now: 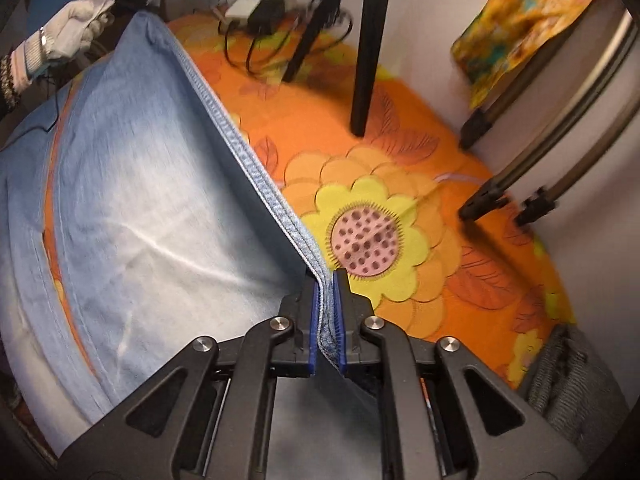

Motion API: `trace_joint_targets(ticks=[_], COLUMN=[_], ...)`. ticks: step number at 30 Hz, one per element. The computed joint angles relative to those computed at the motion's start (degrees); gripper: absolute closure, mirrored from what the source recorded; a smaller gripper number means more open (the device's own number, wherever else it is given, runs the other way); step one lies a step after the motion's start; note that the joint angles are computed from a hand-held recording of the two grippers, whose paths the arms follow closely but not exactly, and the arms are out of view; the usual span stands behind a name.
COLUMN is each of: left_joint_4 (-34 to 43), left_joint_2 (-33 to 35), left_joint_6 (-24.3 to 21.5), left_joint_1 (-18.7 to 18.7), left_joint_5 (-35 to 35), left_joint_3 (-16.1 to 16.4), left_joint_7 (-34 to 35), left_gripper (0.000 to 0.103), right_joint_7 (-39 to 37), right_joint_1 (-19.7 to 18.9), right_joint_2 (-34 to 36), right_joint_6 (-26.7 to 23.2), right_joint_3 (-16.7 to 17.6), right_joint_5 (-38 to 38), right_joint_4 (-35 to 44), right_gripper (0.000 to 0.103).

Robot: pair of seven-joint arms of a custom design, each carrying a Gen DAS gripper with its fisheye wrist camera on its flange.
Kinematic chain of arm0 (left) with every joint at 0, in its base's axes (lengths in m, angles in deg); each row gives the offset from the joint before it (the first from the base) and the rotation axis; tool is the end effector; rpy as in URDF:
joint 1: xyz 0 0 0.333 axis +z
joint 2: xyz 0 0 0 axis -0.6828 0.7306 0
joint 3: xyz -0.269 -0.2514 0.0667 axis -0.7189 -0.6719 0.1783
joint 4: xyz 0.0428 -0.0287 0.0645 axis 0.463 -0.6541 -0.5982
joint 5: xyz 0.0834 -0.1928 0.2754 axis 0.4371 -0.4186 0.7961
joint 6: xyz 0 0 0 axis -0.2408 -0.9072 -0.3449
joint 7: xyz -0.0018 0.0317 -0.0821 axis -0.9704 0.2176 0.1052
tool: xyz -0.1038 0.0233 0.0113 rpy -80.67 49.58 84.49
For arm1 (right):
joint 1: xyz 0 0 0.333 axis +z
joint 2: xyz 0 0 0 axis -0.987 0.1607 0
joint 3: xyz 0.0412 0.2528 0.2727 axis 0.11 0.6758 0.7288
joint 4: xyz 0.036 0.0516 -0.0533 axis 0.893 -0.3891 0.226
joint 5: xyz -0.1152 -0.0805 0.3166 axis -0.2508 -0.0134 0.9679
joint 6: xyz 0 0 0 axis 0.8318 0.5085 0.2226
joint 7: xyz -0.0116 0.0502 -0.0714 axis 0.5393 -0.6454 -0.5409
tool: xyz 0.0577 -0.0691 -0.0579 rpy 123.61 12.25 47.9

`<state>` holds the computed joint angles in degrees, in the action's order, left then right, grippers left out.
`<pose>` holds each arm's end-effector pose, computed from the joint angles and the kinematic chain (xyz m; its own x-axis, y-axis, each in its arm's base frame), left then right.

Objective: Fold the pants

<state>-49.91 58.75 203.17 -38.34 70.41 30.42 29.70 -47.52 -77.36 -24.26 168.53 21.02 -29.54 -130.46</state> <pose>0.4117 -0.0230 0.6001 0.8186 -0.4974 0.2871 -0.3322 -0.8179 -0.4697 0.6586 0.0761 0.6039 0.9356 -0.3112 0.1667 -0.2075 -0.8667 -0.4537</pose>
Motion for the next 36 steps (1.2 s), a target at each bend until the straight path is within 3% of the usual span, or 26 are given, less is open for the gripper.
trace_joint_targets(ticks=[7,9,20,24,28,34,36], left_joint_4=[-1.0,-0.9,-3.5,-5.2,-6.8,-11.5,-13.2], left_joint_2=[-8.2,-10.6,-25.9,-31.2,-35.5,-39.6,-40.3], left_joint_6=[-3.4,-4.9,-12.8,-17.2,-24.5,-31.2,-31.4], left_joint_1=[-0.7,-1.4,-5.8,-8.6,-12.7,-20.0,-21.8], left_joint_5=[0.2,0.5,-2.1,-3.9,-7.2,-13.7,-15.0], left_joint_3=[-1.6,-2.3,-6.3,-8.4,-11.8,-14.8,-15.5], left_joint_7=[-0.2,0.1,-2.1,-3.5,-4.9,-9.1,-10.8], left_gripper=[0.097,0.097,0.098,0.098,0.098,0.098,0.098], right_joint_7=[-6.0,-6.0,-13.1,-14.1,-15.1,-16.4,-18.0], right_joint_1=[-2.1,-1.2,-1.1,-1.4,-2.7,-4.4,-4.7], right_joint_2=[-11.7,-15.2,-33.5,-38.7,-42.7,-45.9,-47.1], right_joint_6=[2.8,3.7,-0.2,-4.0,-8.3,-9.5,-7.3], right_joint_3=[-0.7,-1.0,-8.4,-10.6,-12.1,-11.6,-11.1], right_joint_5=[7.9,8.8,13.9,11.9,7.7,1.3,-0.7], right_joint_4=[-10.2,-13.1,-27.1,-31.8,-36.9,-44.2,-47.4], right_gripper=[0.098,0.098,0.098,0.098,0.098,0.099,0.099])
